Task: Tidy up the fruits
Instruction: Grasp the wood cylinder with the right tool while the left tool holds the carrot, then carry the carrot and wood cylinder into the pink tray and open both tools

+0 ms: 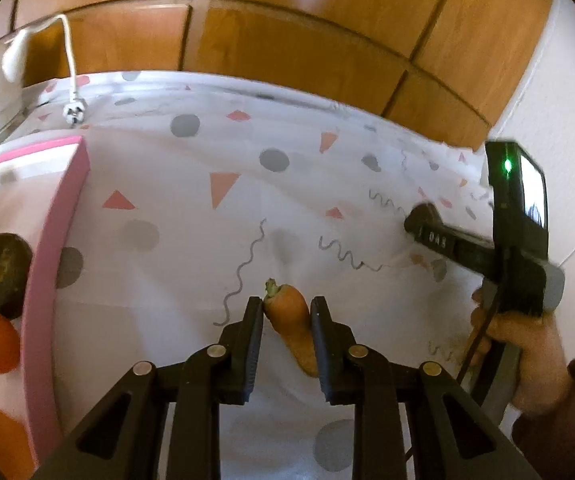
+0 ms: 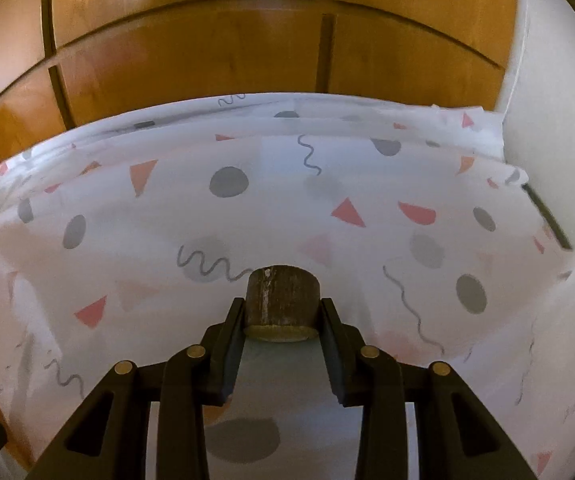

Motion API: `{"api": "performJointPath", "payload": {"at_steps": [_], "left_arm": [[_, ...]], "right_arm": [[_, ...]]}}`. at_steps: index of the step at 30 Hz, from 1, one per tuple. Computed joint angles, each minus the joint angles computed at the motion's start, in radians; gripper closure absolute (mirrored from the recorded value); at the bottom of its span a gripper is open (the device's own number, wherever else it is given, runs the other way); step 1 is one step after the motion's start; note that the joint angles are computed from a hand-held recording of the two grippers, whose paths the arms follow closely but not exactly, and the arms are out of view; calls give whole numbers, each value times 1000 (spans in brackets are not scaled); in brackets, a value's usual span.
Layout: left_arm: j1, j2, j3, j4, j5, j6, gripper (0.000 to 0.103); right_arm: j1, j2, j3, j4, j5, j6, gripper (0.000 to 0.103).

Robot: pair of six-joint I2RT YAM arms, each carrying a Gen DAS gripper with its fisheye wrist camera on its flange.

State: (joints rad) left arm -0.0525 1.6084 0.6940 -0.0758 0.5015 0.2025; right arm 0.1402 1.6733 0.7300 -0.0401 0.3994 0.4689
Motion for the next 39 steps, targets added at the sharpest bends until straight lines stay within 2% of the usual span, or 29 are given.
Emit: {"api": "performJointPath", "payload": {"at_steps": [3,7,12,16,20,23,33,39], "left_arm": [[9,43,30,-23,28,4,78],[42,-29,-12,-36,60,30,79],[123,-89,-38,-94,119,73,79],[144,-128,-52,-101,110,79,79],[158,-124,-62,-86,87,82,78],[145,-112,-75,-36,58,56,78],[87,-37,-61,58,-28,-14,76],[71,-73,-87,80,-54,-1,78]], "right_arm": [[-3,35,39,-15,25,-49,67],[6,23,52,-48,30,-48,67],[85,-134,-51,-56,20,-6,67],[176,-200,-90,-77,-30,70,67],[268,-171,-110,-46,-27,141,67],[322,-124,-109,-32,-7,175,67],[343,-126,-110,-26,19,187,67],[345,-133,-129,-9,21,190,67]]}}
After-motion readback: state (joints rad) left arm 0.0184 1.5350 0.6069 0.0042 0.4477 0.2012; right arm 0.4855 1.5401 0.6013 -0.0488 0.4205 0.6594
